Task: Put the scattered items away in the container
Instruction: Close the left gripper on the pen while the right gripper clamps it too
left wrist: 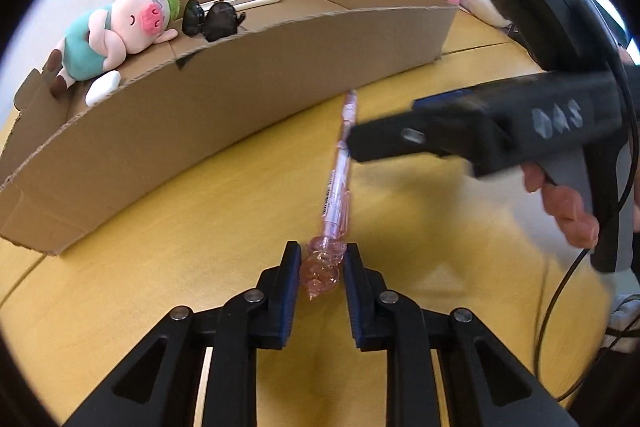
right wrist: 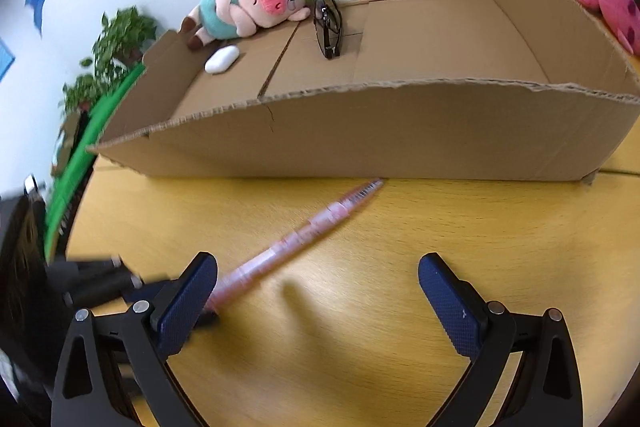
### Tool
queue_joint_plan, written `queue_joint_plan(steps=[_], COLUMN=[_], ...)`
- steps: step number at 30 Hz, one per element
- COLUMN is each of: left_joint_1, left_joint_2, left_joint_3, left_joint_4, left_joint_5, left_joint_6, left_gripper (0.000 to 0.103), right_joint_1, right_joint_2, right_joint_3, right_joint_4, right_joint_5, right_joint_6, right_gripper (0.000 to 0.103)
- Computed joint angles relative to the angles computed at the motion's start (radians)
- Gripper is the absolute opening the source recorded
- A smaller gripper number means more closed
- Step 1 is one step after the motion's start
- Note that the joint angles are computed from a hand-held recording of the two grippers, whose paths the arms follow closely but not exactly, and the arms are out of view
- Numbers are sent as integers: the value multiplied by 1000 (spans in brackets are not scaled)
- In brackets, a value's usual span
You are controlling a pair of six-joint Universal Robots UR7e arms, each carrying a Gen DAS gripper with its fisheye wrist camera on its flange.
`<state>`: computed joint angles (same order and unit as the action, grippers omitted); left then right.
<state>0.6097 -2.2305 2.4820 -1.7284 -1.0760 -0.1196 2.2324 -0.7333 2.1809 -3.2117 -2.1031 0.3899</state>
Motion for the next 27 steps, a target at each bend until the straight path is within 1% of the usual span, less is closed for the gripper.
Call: queue_joint_plan(steps=[2,3,5,6,7,8,9,11,13,14,16,19,21,24,27], left_joint_1=[-40,-49,-68,-72,-82,-94,-103,-114,-139,-151,-161,-182,-212,-256,-315], left_joint_2=[-22,-26,-38,-39,-40,-42,-44,-51,-66,-74,-85,-94,-108,-131,-166], left_joint_3=[13,18,31,35,37,38,38,38,42,45,51,60,65,68,64], left_joint_4=[26,26,21,19,26,35,46,61,91,103,104,108,135,185,223], left_joint_5=[-3,-3,-6,-7,-5,-6,-12,-24,-13,-9,-9,1,3,5,18], left_joint_6=[-49,-63,-98,-112,-136,-158,-178,-210,-274,-304,-334,-365,-403,-463,-507], left_gripper=[19,19,19,19,19,19,18,18,18,18,18,18,18,18,18], right_joint_1=[5,14,24,29,37,52,60,73,74,70,51,48,39,16,32], right_joint_2=[11,24,41,49,57,69,75,81,73,67,50,41,31,5,-16], right_joint_3=[-17,-35,-55,-63,-73,-89,-94,-105,-99,-94,-73,-71,-55,-12,13], right_joint_4=[11,27,40,43,53,77,89,119,134,134,108,121,100,40,0], right_joint_5=[-10,-27,-33,-28,-31,-67,-86,-125,-146,-148,-110,-96,-67,2,8], right_joint_6=[6,6,-4,-15,-18,-10,-12,-10,13,19,12,26,42,66,76], right_gripper=[98,96,86,75,74,74,72,58,27,26,25,22,20,17,16])
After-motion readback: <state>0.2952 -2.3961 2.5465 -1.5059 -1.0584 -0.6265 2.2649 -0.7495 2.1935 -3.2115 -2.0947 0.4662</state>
